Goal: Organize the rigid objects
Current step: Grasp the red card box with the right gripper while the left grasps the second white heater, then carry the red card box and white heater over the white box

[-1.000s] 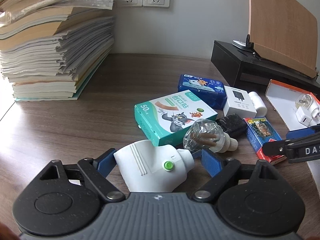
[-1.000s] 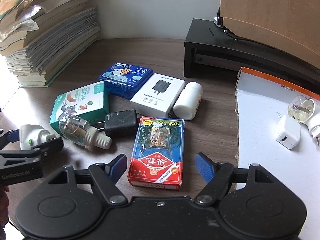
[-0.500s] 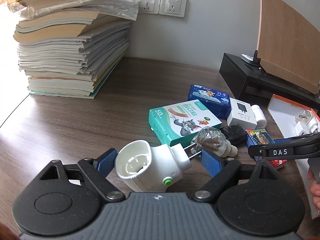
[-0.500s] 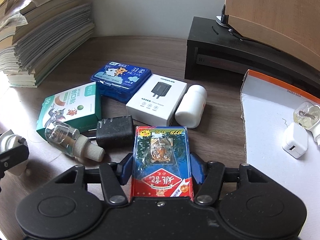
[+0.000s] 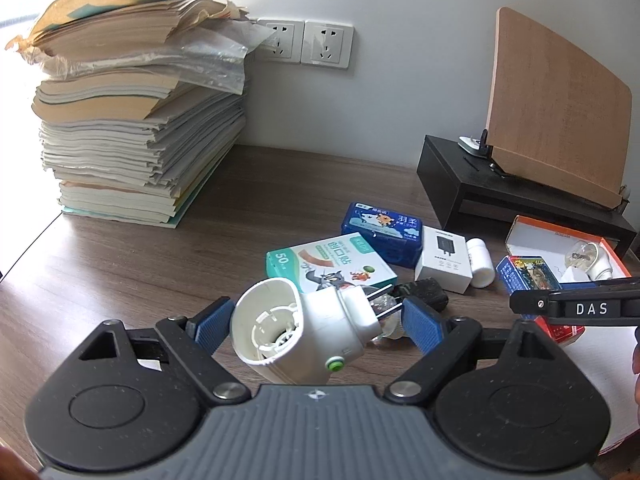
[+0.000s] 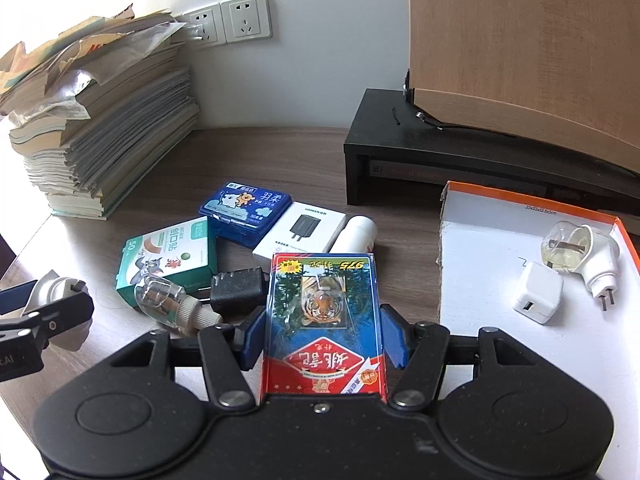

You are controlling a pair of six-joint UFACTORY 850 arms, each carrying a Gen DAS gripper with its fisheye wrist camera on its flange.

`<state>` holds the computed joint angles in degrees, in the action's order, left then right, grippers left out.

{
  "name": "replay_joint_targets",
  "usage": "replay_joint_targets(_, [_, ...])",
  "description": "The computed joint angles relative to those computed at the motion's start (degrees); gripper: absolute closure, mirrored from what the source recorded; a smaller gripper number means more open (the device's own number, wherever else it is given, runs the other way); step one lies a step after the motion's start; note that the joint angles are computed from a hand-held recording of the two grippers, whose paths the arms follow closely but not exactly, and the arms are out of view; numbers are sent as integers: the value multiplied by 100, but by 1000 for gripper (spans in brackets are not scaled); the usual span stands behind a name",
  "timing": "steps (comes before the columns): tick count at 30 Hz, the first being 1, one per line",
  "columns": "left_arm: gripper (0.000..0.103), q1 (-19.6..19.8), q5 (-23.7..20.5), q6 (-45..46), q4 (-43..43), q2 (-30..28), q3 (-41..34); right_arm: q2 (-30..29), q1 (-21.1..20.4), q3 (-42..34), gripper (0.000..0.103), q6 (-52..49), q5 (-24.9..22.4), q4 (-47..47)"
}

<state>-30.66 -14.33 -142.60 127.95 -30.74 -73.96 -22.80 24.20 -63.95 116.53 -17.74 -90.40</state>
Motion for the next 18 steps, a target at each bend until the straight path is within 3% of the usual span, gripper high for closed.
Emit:
replay_joint_targets(7, [11, -266, -33, 158, -52, 6, -123, 544, -96, 554, 32, 679, -122, -606])
replay_joint_targets(18, [11, -733, 313, -478, 922, -281, -693, 1505, -398, 1502, 32, 1124, -553, -772])
